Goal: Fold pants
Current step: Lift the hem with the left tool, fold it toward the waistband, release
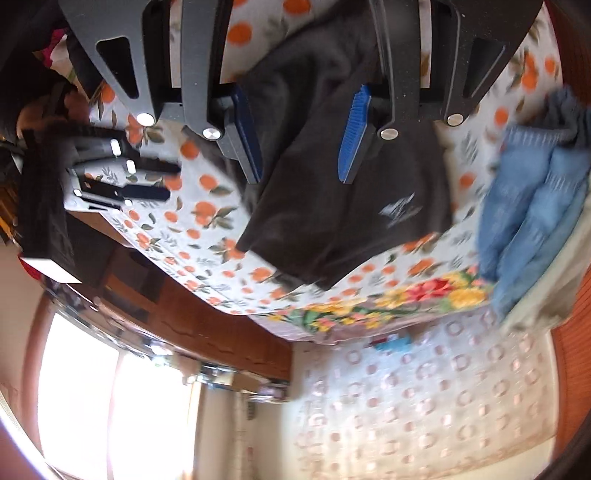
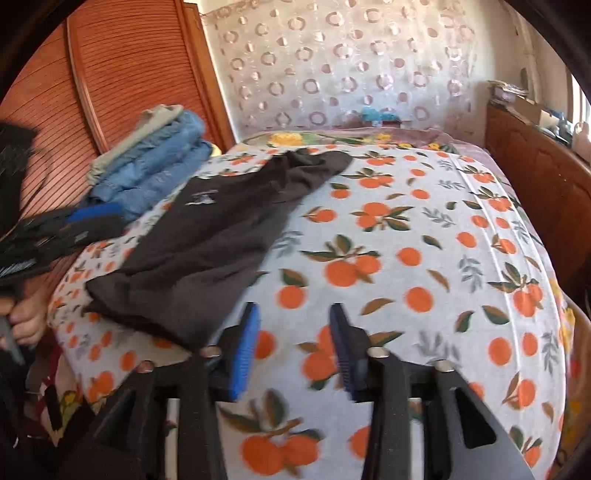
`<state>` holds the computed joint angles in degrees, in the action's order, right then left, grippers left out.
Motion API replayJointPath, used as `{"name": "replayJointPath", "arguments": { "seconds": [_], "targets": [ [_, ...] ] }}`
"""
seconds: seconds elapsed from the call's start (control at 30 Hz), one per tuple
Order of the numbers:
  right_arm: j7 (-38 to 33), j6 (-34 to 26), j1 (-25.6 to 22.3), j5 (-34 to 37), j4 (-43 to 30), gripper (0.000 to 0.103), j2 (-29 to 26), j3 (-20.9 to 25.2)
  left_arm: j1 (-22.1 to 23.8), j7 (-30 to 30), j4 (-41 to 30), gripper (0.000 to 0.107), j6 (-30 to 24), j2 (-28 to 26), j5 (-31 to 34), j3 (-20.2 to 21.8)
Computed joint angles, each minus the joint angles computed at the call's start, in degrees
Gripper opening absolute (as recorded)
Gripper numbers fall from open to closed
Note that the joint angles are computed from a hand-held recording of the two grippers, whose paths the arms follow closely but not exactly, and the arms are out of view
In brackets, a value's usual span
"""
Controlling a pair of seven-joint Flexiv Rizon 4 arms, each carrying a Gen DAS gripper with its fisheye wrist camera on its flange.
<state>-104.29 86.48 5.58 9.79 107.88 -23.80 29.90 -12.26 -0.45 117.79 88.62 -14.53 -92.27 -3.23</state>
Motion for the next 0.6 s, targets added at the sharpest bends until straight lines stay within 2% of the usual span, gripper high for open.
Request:
{"name": "replayJointPath", "arguments": {
  "seconds": [0.1,0.13,0.37,0.5,0.53,0.57,0.6],
  "targets": [
    [-3.71,1.46,-2.49,1.22,1.39,0.05,0.46,4.14,2.1,-4.28,-0.77,0.044,-3.64,-0.87,7.85,-0.32],
    [-4.05,1.86,-2.17,1.04,2.06,0.05,0.8,4.14,2.96,-5.57,-1.24,0.044,-4.59,-1.31,10.45,-0.67],
    [-1.36,4.65,0.87,-2.17,5.21,0.051,1.58,0.49,7.39,-17.1,-5.48,0.044,-10.47,-5.58,29.02,-1.8],
    [3.01,6.2,3.83,-5.51,6.7,0.051,2.3,-4.0,8.66,-23.62,-8.9,0.044,-13.66,-8.65,38.68,-1.39],
    [3.86,6.37,3.85,-6.23,6.86,0.051,2.35,-4.28,8.86,-24.83,-9.33,0.042,-13.59,-9.14,40.41,-1.44],
    [4.48,6.5,3.46,-6.82,6.99,0.051,2.33,-4.15,8.67,-26.64,-9.88,0.033,-13.05,-9.92,42.66,-1.11],
    [5.04,6.56,3.08,-7.38,7.2,0.051,2.44,-3.91,8.54,-28.48,-10.22,0.028,-12.65,-10.46,44.74,-0.67]
  ]
}}
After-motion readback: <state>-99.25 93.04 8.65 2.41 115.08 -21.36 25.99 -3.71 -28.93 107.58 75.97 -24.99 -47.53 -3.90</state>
